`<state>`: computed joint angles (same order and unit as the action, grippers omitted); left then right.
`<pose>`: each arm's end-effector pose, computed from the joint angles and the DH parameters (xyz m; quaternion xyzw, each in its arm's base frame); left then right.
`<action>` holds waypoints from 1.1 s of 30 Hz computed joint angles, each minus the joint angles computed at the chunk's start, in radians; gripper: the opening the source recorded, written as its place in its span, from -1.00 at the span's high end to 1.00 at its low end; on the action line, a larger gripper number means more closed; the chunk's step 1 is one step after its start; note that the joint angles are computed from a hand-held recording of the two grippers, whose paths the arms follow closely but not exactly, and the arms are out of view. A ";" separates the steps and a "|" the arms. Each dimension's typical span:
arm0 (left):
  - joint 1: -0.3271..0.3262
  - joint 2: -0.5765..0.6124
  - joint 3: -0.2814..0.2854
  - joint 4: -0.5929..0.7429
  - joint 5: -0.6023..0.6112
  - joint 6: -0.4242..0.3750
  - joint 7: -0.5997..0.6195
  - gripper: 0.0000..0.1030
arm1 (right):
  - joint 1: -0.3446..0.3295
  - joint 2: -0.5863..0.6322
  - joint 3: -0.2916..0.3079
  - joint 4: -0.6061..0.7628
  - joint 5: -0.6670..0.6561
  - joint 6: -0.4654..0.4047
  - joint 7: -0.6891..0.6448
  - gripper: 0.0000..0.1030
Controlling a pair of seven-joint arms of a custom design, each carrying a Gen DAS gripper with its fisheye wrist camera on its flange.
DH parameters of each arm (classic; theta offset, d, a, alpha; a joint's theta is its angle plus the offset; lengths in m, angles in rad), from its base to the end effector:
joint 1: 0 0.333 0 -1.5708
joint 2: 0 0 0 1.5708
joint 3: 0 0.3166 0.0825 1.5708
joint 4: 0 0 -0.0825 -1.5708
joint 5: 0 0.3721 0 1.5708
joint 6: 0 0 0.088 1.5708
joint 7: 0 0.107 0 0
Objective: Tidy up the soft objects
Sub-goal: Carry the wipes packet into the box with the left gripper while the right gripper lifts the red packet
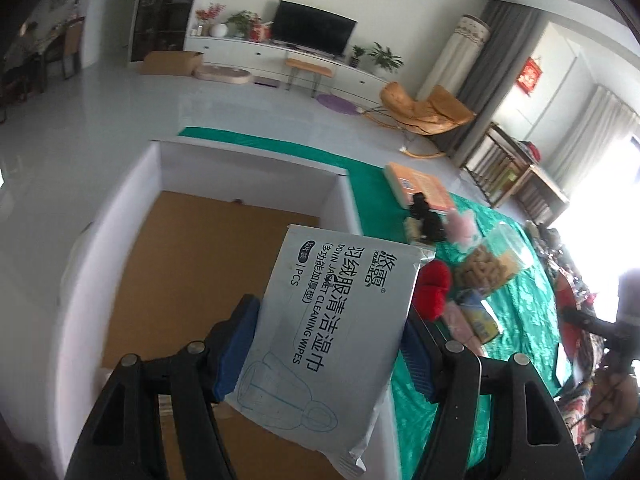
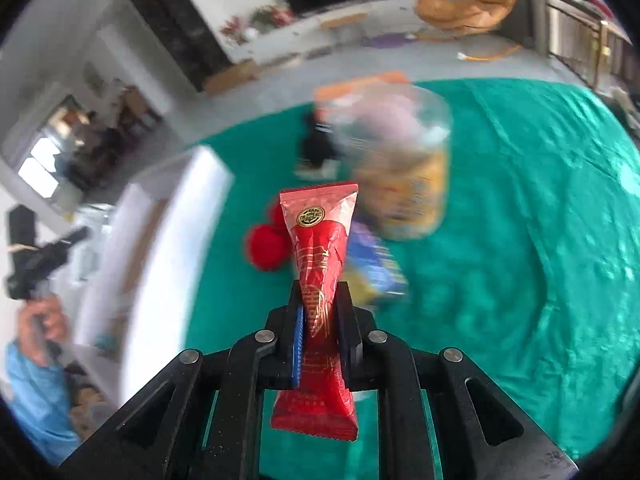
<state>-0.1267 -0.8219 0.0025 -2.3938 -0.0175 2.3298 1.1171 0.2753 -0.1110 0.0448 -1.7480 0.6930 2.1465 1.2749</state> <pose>0.3314 -0.0413 0.6738 -0.7576 0.5377 -0.3296 0.1682 0.5164 0.2010 0.6734 -0.7601 0.5133 0.0632 0.3933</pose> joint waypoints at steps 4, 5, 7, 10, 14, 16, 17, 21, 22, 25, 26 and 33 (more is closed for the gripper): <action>0.120 -0.122 -0.045 -0.051 0.133 -0.159 -0.042 -0.41 | 0.103 0.069 0.074 0.117 0.178 -0.020 -0.048 0.68; 0.139 -0.134 -0.059 -0.053 0.166 -0.202 -0.052 -0.47 | 0.126 0.098 0.093 0.144 0.200 -0.019 -0.050 0.58; 0.162 -0.150 -0.076 -0.067 0.215 -0.247 -0.082 -0.66 | 0.158 0.154 0.120 0.191 0.219 -0.035 -0.050 -0.36; 0.153 -0.169 -0.083 -0.106 0.247 -0.214 -0.127 -0.66 | 0.173 0.126 0.128 0.119 0.232 0.024 -0.056 -0.69; 0.093 -0.148 -0.128 -0.126 0.248 -0.078 -0.192 -0.66 | 0.147 0.007 0.093 -0.085 0.109 0.210 -0.055 -0.69; 0.036 -0.116 -0.153 -0.124 0.236 0.008 -0.209 -0.66 | 0.115 -0.067 0.083 -0.225 -0.015 0.337 0.000 -0.69; 0.011 -0.085 -0.165 -0.105 0.231 0.040 -0.213 -0.66 | 0.092 -0.099 0.087 -0.294 -0.092 0.402 0.053 -0.69; -0.128 0.063 -0.213 -0.044 0.187 0.171 -0.199 -0.72 | -0.099 -0.185 0.147 -0.537 -0.507 0.600 0.404 -0.69; -0.170 0.118 -0.225 -0.028 0.165 0.205 -0.196 -0.81 | -0.161 -0.187 0.168 -0.565 -0.607 0.616 0.498 -0.69; -0.260 0.266 -0.250 0.007 0.108 0.277 -0.199 -0.86 | -0.265 -0.192 0.186 -0.620 -0.781 0.640 0.678 -0.69; -0.273 0.320 -0.263 0.027 0.101 0.285 -0.208 -0.86 | -0.285 -0.198 0.187 -0.641 -0.826 0.660 0.720 -0.69; -0.155 0.564 -0.380 0.115 0.406 0.243 -0.444 -0.86 | -0.385 -0.148 0.267 -0.611 -1.138 0.680 1.005 -0.69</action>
<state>-0.2815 -0.2581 -0.3777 -2.2785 0.3887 2.5724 0.6729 -0.1097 -0.2594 0.3113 -2.3588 -0.4451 2.8263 2.2804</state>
